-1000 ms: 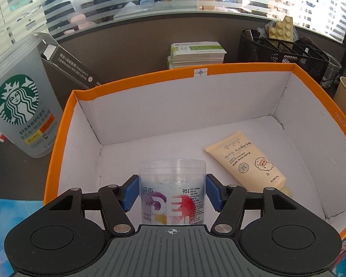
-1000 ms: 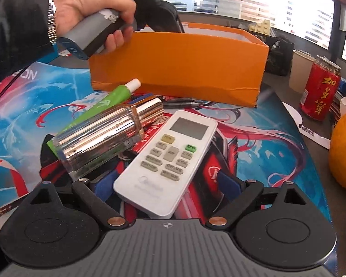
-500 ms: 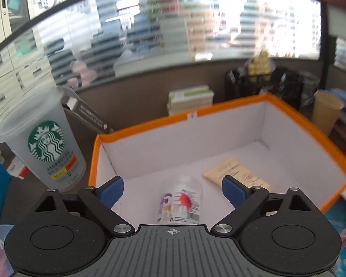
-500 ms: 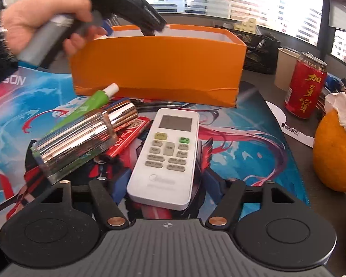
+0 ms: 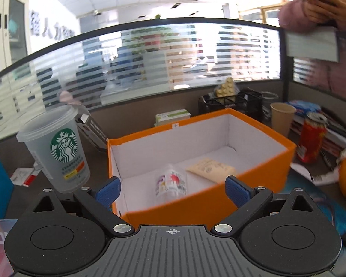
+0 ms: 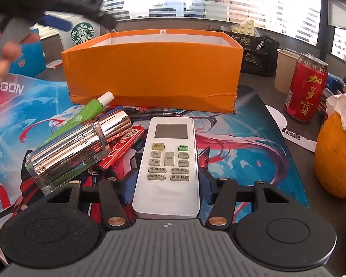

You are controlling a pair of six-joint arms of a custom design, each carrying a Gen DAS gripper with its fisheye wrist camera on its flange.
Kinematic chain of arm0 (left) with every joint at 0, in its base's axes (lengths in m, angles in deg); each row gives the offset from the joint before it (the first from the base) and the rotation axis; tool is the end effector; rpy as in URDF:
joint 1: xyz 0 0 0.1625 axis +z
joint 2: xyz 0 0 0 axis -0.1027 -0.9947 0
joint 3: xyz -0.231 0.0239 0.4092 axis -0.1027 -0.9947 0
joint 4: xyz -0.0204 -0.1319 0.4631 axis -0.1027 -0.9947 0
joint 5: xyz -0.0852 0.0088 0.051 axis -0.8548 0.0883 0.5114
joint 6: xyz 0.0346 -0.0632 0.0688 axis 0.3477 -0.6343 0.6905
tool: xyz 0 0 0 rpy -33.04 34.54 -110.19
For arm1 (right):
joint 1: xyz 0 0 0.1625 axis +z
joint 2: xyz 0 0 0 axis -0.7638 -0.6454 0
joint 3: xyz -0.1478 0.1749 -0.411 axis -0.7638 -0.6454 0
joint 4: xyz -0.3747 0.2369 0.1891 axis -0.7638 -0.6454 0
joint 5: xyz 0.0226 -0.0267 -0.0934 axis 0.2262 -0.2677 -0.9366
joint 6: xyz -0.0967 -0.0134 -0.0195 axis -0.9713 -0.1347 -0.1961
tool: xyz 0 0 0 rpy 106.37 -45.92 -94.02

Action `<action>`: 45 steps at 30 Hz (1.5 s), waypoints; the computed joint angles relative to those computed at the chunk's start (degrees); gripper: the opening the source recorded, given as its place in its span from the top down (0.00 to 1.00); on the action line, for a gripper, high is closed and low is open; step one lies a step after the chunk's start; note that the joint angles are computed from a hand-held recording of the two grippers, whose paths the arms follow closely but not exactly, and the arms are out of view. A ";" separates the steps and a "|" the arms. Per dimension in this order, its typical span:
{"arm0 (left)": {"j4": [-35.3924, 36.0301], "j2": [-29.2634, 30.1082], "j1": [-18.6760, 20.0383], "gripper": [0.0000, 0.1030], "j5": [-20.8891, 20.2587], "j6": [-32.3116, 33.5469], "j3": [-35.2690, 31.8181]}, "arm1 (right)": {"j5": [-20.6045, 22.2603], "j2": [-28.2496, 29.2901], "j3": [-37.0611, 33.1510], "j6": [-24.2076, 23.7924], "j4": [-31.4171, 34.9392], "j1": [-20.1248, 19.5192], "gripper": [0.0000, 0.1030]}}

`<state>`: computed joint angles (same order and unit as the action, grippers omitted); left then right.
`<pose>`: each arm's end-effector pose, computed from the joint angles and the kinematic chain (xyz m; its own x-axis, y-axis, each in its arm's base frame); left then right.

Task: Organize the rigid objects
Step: 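Grasp the white remote control with the right tool, then carry the remote into the box with the right tool while the left tool grasps the silver perfume bottle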

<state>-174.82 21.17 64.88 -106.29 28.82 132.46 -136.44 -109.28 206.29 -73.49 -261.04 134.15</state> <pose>-0.1887 -0.6893 0.0719 -0.5720 0.3085 -0.7601 0.7968 0.4289 -0.4256 0.0536 -0.5941 0.0940 -0.7316 -0.2140 0.6472 -0.6163 0.6135 -0.4938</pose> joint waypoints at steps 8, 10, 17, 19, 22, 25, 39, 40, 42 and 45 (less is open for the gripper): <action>0.04 -2.93 1.31 0.04 0.00 -3.52 6.20 | 12.32 -7.37 1.73 14.87 12.26 -4.83 0.51; -0.22 -2.91 1.77 0.04 1.05 -3.78 6.78 | 17.24 -9.14 1.97 19.36 15.64 -6.77 0.51; 2.92 -4.52 2.70 0.04 -0.46 -8.28 9.54 | 28.58 -11.84 1.82 28.46 22.52 -10.54 0.51; 2.42 -4.38 2.04 0.04 -0.50 -6.25 10.73 | 29.85 -12.25 1.69 29.11 23.18 -10.54 0.51; 2.72 -3.97 1.42 0.04 -0.94 -4.07 12.16 | 30.78 -12.75 1.28 29.36 23.80 -10.14 0.51; -1.57 -2.75 0.62 0.04 0.18 -0.76 12.72 | 31.57 -12.93 0.52 29.42 24.23 -9.67 0.51; 0.26 -3.39 -0.39 0.04 -4.65 0.44 15.48 | 34.18 -11.62 -5.36 28.94 23.52 -5.49 0.51; 0.70 -3.34 -0.22 0.04 -5.23 0.08 15.46 | 34.20 -11.38 -6.08 29.04 23.70 -5.17 0.51; 1.92 -3.18 0.19 0.04 -5.85 -1.05 15.12 | 34.07 -10.88 -7.70 28.94 24.54 -4.51 0.51; 3.99 -3.28 0.96 0.05 -7.32 -3.38 14.59 | 33.32 -9.89 -10.16 29.13 25.45 -3.61 0.51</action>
